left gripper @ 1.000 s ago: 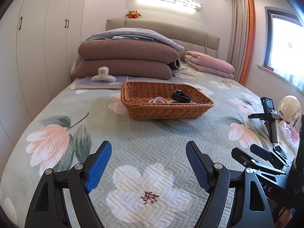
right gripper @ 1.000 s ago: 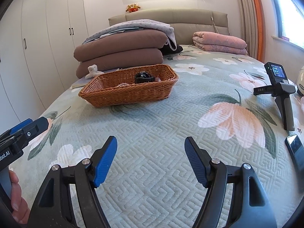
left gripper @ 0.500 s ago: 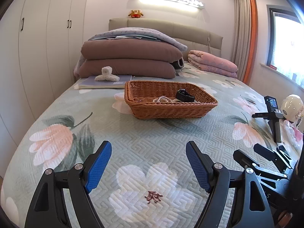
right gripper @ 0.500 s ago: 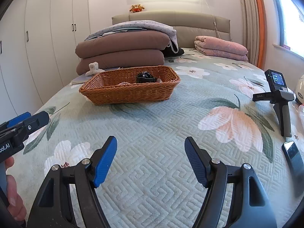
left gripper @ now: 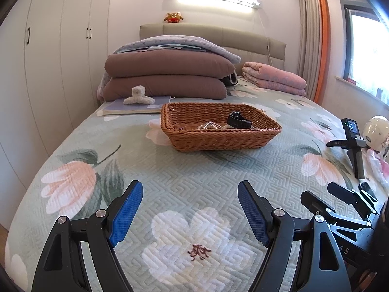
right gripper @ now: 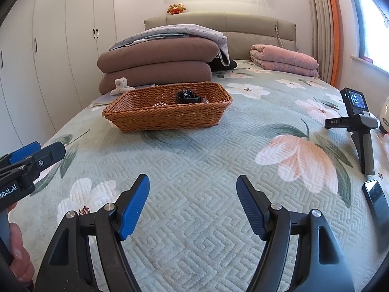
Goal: Organize jewelry
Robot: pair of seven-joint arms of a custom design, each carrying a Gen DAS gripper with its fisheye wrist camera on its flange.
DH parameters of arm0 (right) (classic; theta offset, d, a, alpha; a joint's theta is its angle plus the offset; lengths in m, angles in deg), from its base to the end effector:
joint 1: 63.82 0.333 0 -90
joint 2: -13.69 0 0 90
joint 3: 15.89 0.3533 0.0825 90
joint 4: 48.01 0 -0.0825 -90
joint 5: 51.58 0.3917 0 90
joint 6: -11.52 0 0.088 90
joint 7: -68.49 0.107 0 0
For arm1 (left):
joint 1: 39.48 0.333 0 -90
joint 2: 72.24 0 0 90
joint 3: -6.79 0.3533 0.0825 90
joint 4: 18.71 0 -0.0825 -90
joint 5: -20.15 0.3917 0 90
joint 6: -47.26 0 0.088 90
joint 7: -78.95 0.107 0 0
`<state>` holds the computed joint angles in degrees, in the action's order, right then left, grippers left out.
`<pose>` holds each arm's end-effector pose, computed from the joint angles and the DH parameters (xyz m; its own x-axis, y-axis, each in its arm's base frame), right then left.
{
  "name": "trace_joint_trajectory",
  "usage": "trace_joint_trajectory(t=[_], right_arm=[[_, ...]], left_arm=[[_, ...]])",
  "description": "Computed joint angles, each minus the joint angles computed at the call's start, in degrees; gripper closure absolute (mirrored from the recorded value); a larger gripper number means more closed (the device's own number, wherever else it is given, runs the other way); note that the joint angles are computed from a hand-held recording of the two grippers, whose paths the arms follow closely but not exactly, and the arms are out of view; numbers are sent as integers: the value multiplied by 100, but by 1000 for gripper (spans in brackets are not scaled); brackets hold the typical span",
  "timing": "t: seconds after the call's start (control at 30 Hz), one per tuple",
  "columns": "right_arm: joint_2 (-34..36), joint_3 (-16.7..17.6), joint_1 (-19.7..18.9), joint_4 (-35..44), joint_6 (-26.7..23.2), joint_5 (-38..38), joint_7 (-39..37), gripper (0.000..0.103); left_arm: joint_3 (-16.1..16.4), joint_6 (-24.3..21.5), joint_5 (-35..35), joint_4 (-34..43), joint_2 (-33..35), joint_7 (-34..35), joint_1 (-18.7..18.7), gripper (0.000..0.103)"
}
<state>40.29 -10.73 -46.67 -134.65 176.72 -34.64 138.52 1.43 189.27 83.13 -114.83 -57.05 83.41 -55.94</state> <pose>0.7166 0.2592 0.5347 0.4587 -0.8879 -0.0357 -0.5476 -0.2508 -0.7983 0.6481 -0.2550 0.5388 0.3580 -0.9316 0.0637 -0.5044 -0.2504 -0.8264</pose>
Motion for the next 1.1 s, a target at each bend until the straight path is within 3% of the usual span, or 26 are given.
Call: trace_joint_trajectory(t=[1.1], right_arm=[[30,-29,4,14,-36,-20,20,27]], left_arm=[[27,26,208,-83,-72,-205,-9,22]])
